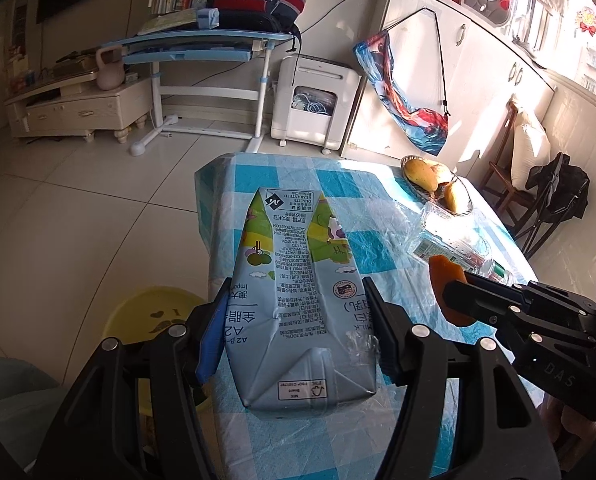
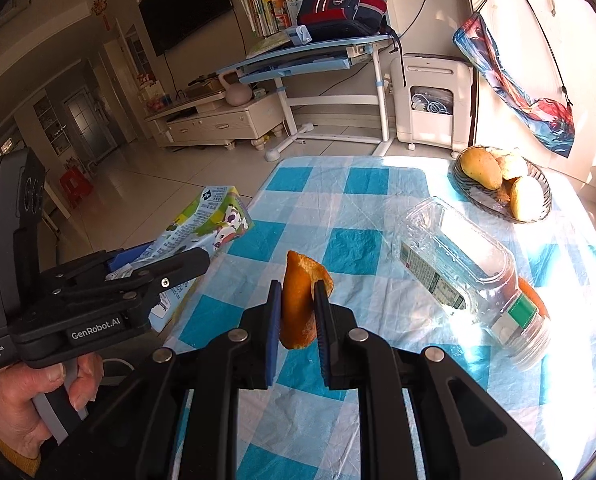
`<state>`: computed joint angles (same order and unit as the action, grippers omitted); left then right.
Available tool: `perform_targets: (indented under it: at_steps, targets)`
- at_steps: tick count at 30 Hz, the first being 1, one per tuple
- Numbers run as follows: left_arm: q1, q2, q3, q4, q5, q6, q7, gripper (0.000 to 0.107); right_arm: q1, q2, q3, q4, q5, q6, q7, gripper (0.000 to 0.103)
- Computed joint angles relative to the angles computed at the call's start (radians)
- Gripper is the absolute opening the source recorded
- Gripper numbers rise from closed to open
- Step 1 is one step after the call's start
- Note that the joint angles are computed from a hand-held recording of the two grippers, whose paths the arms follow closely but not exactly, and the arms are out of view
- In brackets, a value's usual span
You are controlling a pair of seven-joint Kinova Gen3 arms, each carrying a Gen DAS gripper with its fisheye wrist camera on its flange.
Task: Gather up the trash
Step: 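Carry the milk carton and orange peel over the yellow basin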
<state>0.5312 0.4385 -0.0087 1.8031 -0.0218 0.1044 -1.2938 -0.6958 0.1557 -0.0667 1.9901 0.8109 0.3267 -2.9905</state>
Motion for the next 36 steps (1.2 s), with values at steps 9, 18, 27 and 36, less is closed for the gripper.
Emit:
perform_targets:
  at_steps: [9, 18, 27, 36]
  targets:
    - [0.025, -0.023, -0.07, 0.034, -0.002, -0.03, 0.023, 0.059, -0.039, 0.033, 0.014, -0.049, 0.044, 0.001, -0.038, 0.017]
    - [0.036, -0.048, -0.128, 0.071, 0.012, -0.058, 0.036, 0.059, -0.088, 0.072, 0.039, -0.102, 0.049, 0.0, -0.031, 0.017]
    - [0.022, -0.064, -0.148, 0.093, 0.027, -0.07, 0.032, 0.059, -0.123, 0.104, 0.066, -0.145, 0.013, 0.002, -0.001, 0.017]
    - [0.027, -0.065, -0.176, 0.094, 0.042, -0.064, 0.047, 0.059, -0.152, 0.129, 0.092, -0.182, -0.02, -0.008, 0.032, 0.017]
